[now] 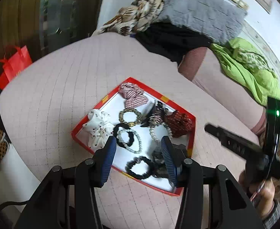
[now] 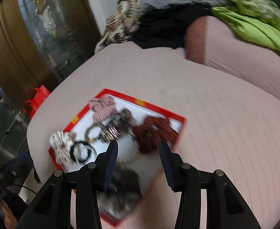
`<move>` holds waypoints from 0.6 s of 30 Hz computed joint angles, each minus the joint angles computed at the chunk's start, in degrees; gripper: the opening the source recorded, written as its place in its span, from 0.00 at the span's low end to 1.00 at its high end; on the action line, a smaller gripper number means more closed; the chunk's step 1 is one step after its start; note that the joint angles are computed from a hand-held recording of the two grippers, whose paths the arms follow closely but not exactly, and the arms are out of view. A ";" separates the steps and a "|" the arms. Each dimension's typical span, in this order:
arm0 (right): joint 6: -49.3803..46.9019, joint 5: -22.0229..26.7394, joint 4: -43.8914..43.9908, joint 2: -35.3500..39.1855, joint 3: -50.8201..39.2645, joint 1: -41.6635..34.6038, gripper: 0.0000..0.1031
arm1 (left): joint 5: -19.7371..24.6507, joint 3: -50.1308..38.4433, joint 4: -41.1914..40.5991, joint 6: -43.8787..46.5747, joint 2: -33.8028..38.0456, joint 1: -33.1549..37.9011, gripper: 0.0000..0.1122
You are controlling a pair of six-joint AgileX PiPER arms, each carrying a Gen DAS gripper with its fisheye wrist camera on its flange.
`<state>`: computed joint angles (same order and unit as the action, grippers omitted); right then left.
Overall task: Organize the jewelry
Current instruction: 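Open both grippers to drop the bracelet and claw clip into the tray, then withdraw both grippers back from the tray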
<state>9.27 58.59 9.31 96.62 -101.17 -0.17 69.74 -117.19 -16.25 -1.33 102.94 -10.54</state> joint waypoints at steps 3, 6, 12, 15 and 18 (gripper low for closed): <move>1.57 -3.35 -0.22 -8.78 11.98 -0.89 0.49 | -2.91 3.49 4.28 -0.50 -3.32 -4.02 0.48; 2.40 -4.77 -0.79 -15.10 20.33 -1.68 0.50 | -4.53 6.15 8.24 -2.17 -5.75 -8.45 0.49; 4.39 -4.79 -3.03 -25.25 31.87 -4.17 0.50 | -5.01 10.48 12.16 -4.53 -9.44 -15.63 0.49; 5.62 -3.54 -4.41 -28.29 34.13 -6.02 0.50 | -4.77 11.81 13.84 -5.59 -10.96 -18.46 0.49; 6.00 -1.96 -5.56 -30.45 35.08 -7.85 0.50 | -5.17 13.36 15.01 -6.29 -12.73 -20.52 0.49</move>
<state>15.27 56.63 3.75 66.18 -66.09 -8.01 64.57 -103.83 -1.24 -7.63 90.22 -31.06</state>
